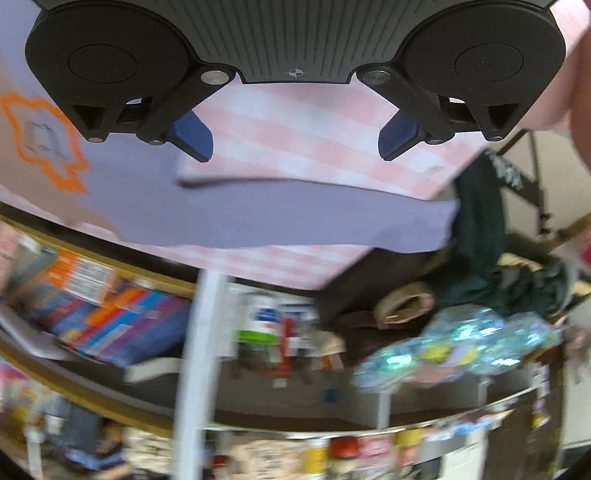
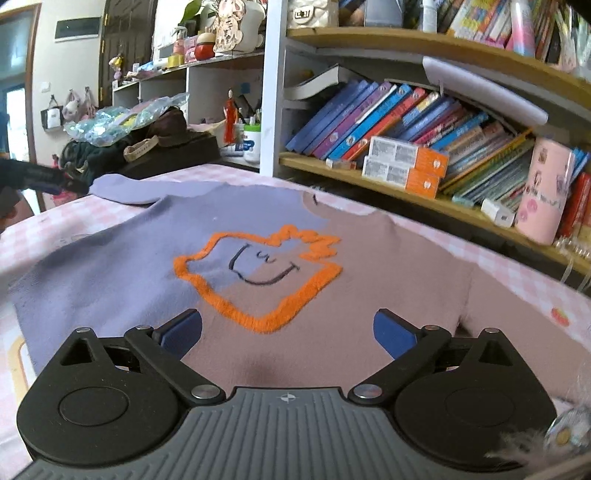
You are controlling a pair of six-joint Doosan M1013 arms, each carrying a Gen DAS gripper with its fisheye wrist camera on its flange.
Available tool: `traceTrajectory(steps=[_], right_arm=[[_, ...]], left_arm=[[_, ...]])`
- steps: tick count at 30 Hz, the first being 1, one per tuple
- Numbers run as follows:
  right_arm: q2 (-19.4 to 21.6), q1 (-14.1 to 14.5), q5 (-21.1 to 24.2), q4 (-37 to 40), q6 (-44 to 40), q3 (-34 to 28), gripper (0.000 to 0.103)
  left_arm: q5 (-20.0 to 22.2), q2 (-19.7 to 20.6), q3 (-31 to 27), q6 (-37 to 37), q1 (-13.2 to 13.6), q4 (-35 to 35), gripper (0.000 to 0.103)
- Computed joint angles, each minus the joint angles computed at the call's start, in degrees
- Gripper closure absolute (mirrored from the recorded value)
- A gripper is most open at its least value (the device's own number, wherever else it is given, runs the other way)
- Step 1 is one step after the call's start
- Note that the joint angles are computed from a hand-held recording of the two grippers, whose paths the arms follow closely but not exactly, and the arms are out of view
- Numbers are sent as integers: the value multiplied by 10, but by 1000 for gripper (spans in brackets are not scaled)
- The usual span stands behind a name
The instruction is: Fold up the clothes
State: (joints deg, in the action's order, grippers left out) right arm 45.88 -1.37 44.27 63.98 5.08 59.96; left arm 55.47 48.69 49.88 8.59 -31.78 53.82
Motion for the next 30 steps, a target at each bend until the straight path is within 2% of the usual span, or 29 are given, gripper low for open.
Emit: traceTrajectory(steps=[7,10,12,19,20,21,23,30], right_arm=[[0,1,12,-28,-7,7,1],[0,2,14,-33,-12,7,0],[0,1,18,-32,-11,7,0],[3,1,24,-47,13,-1,0],[4,1,25,-50,16,-2,0],[4,1,25,-53,19,-3,0],[4,2,22,-60,22,-3,0],[0,5,12,-78,27,1,0]], left_arm=[[59,14,-47,19,40,-85,5],[78,24,-67,11,55,-116,7],[78,28,-72,1,64,-133,12],[44,27,-57,-59,81,-155,18],[38,26,-53,-74,82,-152,23],[33,24,-47,-93,83,-146,37],[23,21,-34,-136,83,-130,45],[-45,3,18,-258,93,-104,46]])
